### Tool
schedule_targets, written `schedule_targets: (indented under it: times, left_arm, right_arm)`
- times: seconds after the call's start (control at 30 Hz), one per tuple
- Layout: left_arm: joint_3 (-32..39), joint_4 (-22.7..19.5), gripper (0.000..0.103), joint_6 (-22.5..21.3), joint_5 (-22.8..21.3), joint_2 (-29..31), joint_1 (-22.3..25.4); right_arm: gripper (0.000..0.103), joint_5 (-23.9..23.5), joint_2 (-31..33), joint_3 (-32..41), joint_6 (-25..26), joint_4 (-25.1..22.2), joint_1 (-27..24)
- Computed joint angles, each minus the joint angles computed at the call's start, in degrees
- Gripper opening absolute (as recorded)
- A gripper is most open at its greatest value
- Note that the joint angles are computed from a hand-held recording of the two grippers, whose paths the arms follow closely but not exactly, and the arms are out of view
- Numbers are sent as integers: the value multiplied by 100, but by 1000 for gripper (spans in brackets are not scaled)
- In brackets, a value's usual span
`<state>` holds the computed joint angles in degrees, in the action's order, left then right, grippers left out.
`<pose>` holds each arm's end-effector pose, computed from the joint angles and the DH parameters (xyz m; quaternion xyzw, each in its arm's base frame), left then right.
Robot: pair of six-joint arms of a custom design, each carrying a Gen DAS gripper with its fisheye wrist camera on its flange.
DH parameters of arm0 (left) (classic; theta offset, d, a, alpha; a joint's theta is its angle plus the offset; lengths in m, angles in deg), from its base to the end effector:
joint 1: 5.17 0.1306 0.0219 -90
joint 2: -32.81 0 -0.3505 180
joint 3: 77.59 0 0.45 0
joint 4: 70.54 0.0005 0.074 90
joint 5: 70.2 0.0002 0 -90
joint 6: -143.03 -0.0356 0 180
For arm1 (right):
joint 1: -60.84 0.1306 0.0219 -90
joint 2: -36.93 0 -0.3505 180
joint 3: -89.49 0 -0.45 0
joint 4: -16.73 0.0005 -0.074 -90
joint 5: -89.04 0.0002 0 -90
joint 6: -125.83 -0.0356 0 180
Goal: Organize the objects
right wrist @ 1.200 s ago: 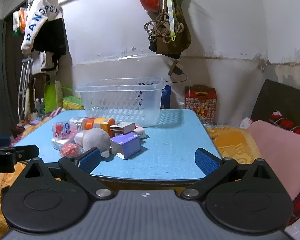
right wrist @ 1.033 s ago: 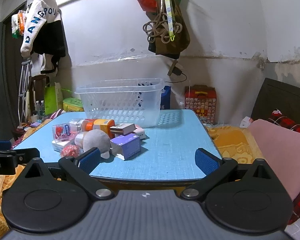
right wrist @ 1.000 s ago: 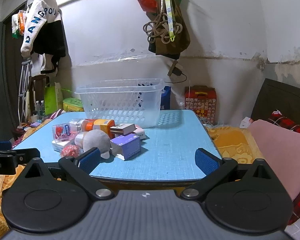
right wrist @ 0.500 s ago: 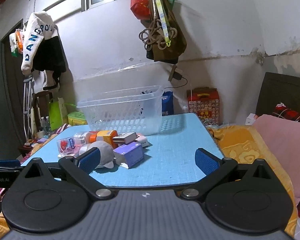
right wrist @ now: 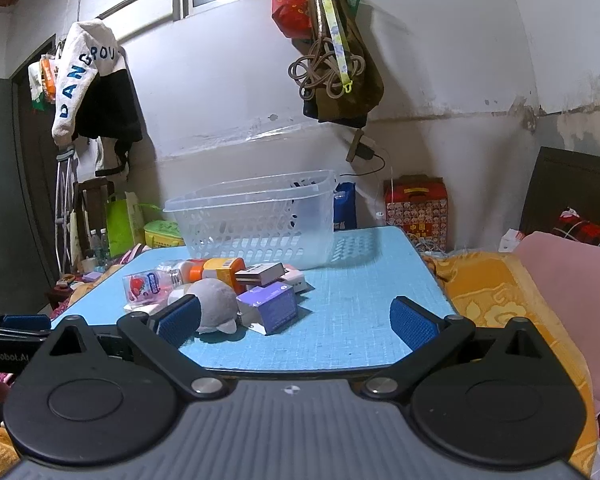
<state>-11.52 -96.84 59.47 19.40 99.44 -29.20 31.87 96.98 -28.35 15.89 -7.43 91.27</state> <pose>0.3931 -0.1755 0.3983 0.1285 0.8423 -0.1347 0.5059 0.3488 0.1819 0.4117 0.0845 0.8066 0.0160 0.5848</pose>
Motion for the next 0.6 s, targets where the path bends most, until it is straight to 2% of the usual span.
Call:
schedule_targets:
  times: [0.3, 0.6]
  left_arm:
    - [7, 1, 103, 83, 41, 11, 15]
    - [18, -46, 103, 48, 77, 14, 52]
  right_arm:
    - [103, 212, 137, 128, 29, -202, 46]
    - [103, 234, 113, 115, 9, -221, 54]
